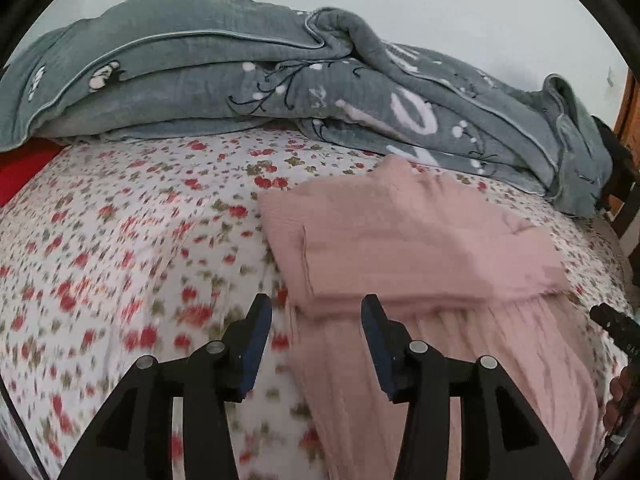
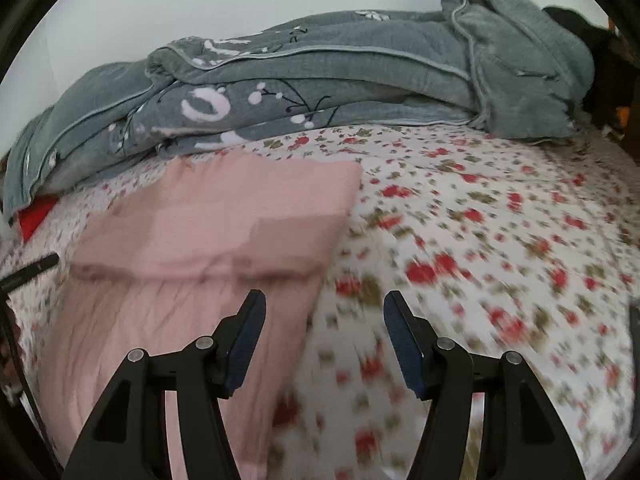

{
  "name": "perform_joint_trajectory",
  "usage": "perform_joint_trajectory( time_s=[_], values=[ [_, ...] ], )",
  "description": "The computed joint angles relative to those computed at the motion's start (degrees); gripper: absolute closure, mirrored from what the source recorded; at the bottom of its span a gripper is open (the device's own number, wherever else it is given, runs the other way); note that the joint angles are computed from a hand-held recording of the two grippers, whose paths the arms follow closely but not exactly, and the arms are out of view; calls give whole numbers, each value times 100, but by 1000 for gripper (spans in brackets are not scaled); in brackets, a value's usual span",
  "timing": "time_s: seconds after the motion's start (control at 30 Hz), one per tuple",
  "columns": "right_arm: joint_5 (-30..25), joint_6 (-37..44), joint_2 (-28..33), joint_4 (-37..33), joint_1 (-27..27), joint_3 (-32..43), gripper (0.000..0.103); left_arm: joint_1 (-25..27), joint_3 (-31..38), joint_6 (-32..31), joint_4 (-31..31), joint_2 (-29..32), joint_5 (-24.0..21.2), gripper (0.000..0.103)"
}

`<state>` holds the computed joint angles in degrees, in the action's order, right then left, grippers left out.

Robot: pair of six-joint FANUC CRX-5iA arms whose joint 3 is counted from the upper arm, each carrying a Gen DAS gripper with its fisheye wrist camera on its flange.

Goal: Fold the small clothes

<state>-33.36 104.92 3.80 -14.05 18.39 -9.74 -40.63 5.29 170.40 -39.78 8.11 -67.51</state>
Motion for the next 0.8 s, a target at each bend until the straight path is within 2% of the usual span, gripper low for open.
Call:
perform_joint_trajectory(
  time_s=[0.13,0.27,0.37,0.53,0.63,0.8],
  values=[
    [-99,236,-627,-120,-81,-536,43,-404,-95,367,-79,-110,-226,58],
    [-451,984,-1273,-652,-234,-963,43,-870,-168,787,-64,-154,-419,58],
    [-399,1068,-1761,-608,-148,-1436,43,-1137,-246,1092,-3,-152,-447,58],
    [-633,1297,-2269,-797,-230,-1899,43,-1610,-346,1655,119,-71,-434,58],
    [-883,1570,-2473,-1062,-379,-2051,43,-1833,-335,1904,147,43,-456,54],
    [-712,1446,-2752,-914,-125,-2484,43,-2021,-281,2138,220,311,-459,52]
  ],
)
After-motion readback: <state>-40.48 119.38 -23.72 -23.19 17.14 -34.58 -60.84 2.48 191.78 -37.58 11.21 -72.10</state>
